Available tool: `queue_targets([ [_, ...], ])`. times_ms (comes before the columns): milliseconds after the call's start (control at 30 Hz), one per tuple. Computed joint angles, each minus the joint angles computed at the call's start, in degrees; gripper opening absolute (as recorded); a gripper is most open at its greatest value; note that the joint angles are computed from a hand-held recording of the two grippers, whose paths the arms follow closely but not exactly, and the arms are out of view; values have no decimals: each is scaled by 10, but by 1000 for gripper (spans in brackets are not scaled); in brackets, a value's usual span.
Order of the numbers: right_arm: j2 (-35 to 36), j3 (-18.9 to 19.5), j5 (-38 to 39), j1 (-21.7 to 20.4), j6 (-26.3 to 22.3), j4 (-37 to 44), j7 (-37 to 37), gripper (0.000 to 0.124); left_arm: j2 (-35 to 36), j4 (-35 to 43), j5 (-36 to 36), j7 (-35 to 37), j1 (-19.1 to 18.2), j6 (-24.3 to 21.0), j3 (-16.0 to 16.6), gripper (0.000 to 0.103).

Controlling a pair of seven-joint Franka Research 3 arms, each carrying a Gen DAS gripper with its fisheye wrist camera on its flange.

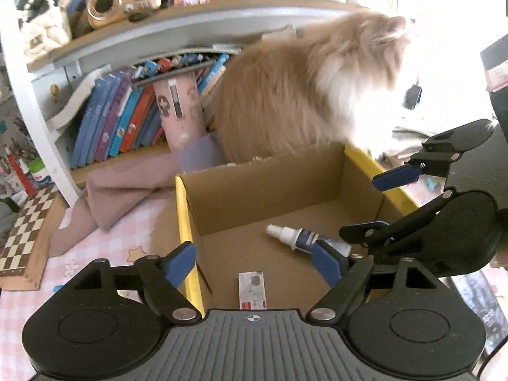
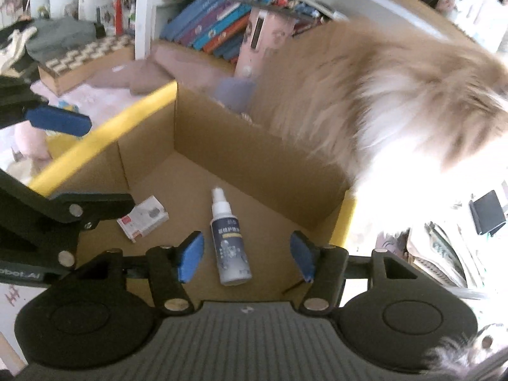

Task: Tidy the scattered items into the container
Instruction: 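Open left tool over box while right tool releases spray bottle inside, then move both tools back toward the remaining items on the table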

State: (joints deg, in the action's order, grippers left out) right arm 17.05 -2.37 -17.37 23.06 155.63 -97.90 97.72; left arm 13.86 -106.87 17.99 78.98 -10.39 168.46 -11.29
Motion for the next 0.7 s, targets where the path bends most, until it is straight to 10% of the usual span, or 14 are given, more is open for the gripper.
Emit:
queue_targets([
  [333, -70, 4, -21, 0, 74, -81, 59, 67, -91, -107, -1, -40, 1, 64, 4, 87],
  [533, -118, 0, -96, -3, 131, -145, 173, 70, -138, -153, 135, -226, 3, 77, 25, 87],
  [700, -154, -6, -302, -16, 164, -185, 410, 73, -183, -188, 301, -421, 51, 66, 1, 88],
])
